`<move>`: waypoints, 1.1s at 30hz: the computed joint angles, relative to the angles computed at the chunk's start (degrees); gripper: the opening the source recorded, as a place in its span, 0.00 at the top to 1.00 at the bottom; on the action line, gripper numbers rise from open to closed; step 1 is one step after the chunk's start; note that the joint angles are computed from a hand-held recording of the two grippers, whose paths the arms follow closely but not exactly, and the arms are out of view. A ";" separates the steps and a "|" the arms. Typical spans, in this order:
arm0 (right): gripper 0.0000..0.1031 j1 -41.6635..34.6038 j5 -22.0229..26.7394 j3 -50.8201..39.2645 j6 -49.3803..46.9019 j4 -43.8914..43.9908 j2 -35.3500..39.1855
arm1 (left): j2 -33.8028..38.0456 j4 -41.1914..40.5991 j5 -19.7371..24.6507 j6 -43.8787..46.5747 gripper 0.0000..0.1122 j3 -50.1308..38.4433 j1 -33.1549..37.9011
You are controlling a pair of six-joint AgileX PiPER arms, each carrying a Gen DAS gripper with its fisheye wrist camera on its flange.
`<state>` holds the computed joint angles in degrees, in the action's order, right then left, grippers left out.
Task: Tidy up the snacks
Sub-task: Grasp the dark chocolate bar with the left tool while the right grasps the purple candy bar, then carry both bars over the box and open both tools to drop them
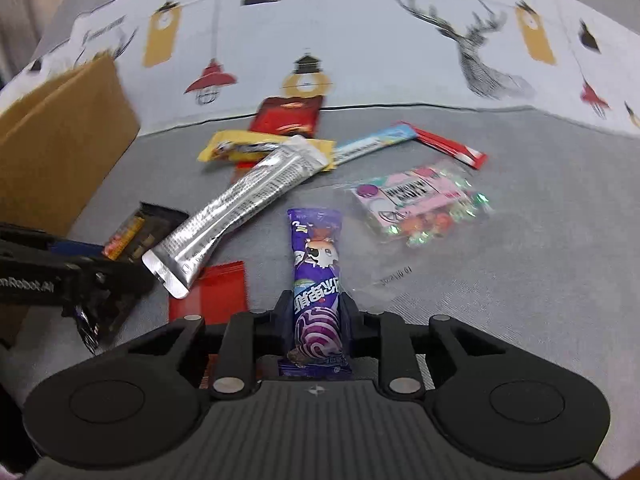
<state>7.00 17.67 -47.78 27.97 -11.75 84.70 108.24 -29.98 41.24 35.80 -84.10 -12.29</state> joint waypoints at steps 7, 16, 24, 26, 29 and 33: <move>0.76 -1.28 -2.63 3.46 7.45 -4.23 -6.13 | -0.53 -5.60 3.98 2.33 0.62 -2.56 1.43; 0.76 -0.08 0.47 2.25 8.47 -5.63 -8.06 | -2.24 -3.03 5.49 0.32 0.62 -1.51 0.72; 0.77 9.91 7.14 3.74 33.09 -25.88 -14.02 | -12.79 -5.07 6.42 1.71 0.62 4.59 3.67; 0.77 12.41 9.20 3.66 37.91 -29.54 -14.87 | -15.01 -5.22 7.74 2.04 0.62 5.94 5.44; 0.77 14.90 12.50 2.35 41.10 -28.40 -16.14 | -18.17 -5.49 10.01 2.81 0.62 6.88 8.64; 0.77 27.68 24.20 -3.25 49.15 -37.00 -19.12 | -21.88 -8.26 13.08 4.74 0.62 5.04 13.92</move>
